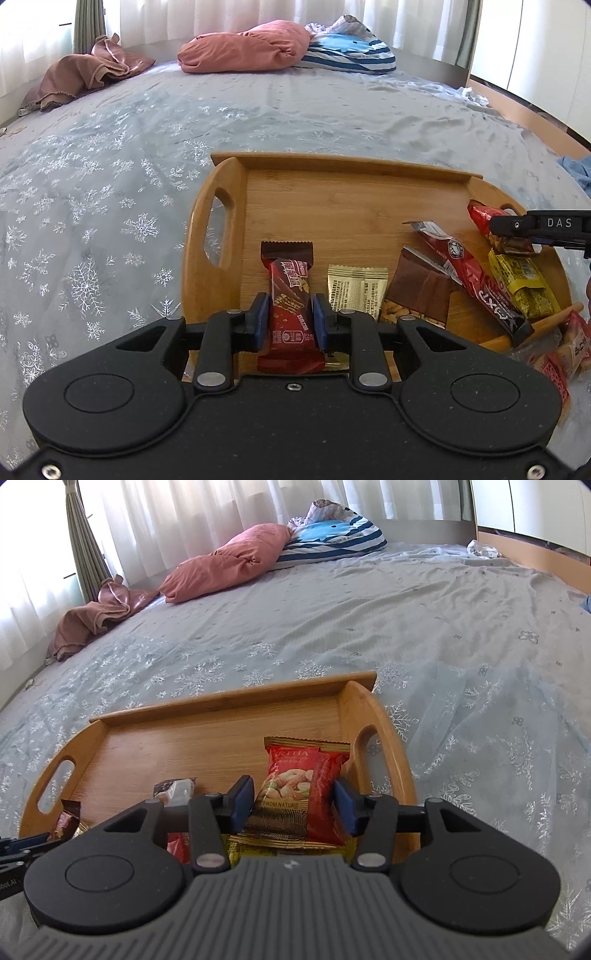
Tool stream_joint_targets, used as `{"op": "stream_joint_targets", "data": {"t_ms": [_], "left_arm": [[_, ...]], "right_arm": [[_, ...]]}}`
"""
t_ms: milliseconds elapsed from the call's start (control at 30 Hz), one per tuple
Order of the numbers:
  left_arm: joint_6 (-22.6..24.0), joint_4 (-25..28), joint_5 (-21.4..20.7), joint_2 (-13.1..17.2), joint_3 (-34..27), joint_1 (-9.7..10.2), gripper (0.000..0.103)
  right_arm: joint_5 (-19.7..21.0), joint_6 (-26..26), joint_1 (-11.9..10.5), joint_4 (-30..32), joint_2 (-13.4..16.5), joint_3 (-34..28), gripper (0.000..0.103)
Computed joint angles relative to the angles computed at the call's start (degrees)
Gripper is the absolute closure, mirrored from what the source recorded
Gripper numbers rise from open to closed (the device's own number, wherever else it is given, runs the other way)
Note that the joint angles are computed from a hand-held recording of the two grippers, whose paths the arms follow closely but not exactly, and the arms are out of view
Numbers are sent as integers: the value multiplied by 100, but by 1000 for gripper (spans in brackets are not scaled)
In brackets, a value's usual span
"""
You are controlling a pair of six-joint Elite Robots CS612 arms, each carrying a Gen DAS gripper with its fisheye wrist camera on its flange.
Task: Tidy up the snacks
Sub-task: 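Carry the wafer bar and peanut bag onto the tray and open both grippers, then withdraw both grippers from the tray back toward the remaining snacks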
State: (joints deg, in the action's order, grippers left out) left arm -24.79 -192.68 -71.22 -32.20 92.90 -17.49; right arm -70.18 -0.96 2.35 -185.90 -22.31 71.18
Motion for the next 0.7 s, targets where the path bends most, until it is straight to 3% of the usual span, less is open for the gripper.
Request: {"op": "stream_joint_targets", "data": {"t_ms": [133, 400, 567, 700], "left_arm": [[73, -310, 49, 2, 71, -24, 48], [368, -992, -147, -116, 374, -79, 26], [580, -1355, -274, -205, 606, -176, 22], [464, -1459, -358, -273, 764, -252, 21]], "right_arm": [[104, 59, -26, -100, -31, 76, 35], [450, -28, -114, -629, -203, 512, 20], [561, -245, -163, -1072, -328, 898, 14], [447, -545, -165, -1479, -405, 1200, 10]]}}
